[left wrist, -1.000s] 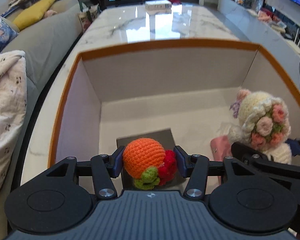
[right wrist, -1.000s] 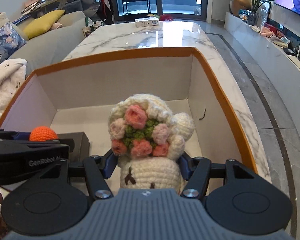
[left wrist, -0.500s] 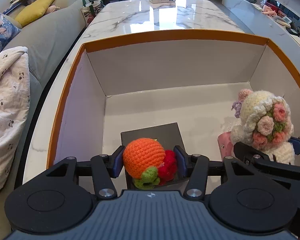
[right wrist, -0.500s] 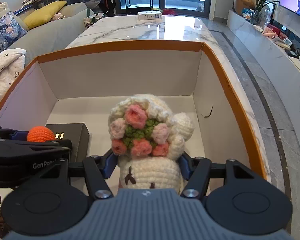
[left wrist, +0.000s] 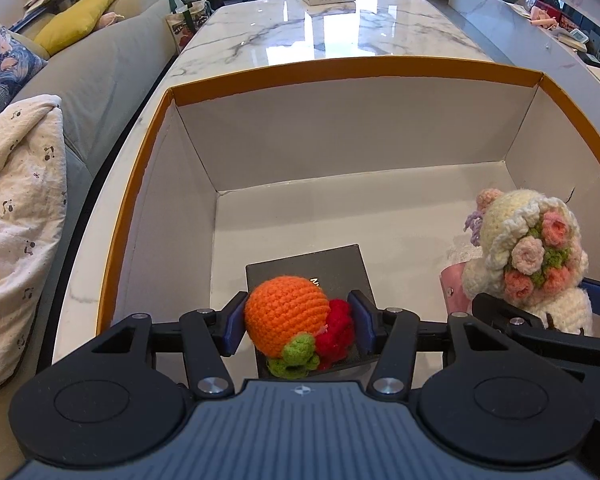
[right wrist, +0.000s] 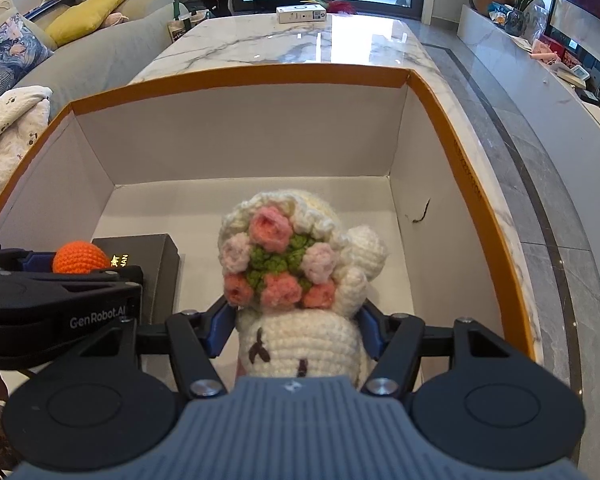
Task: Organize objects
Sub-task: 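Lower the orange fruit onto the black box and the bunny into the orange box, opening both grippers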
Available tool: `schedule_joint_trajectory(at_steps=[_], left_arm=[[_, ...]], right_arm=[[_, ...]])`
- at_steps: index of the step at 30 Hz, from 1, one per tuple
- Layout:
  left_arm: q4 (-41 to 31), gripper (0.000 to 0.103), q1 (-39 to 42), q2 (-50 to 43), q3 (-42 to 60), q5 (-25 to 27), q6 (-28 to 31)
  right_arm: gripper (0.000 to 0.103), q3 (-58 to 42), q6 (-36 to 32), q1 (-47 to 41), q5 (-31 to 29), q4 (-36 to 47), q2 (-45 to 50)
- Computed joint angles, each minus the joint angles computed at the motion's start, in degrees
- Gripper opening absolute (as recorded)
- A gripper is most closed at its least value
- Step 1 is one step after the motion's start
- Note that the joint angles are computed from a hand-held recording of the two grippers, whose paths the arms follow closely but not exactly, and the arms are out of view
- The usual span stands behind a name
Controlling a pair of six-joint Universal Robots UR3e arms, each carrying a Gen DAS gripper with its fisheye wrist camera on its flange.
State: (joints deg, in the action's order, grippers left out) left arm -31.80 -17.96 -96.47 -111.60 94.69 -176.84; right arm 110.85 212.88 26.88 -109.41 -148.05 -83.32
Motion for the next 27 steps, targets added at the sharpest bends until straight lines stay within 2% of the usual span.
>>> schedule_joint_trajectory(at_steps=[2, 7, 22, 27], left_arm=[[0.1, 0.062, -0.2, 0.1, -0.1, 0.4, -0.1], [0.1, 0.062, -0.9, -0.4, 0.3, 1.9, -0.4], [-1.0, 0.063, 0.0, 0.2, 0.3, 0.4, -0.4], [-1.6, 0.067, 0.3, 0.8, 0.2, 0.1, -0.8]], right_arm=[[0.065, -0.6, 0.0, 0.0, -0.2, 0.3, 0.3], [0.074, -1.5, 0.9, 0.8, -2.8, 1.8, 1.1], [0.075, -1.5, 0.7, 0.9, -3.4, 1.5, 1.1], [0.075, -1.4, 0.7, 1.0, -3.8, 1.6, 0.8]])
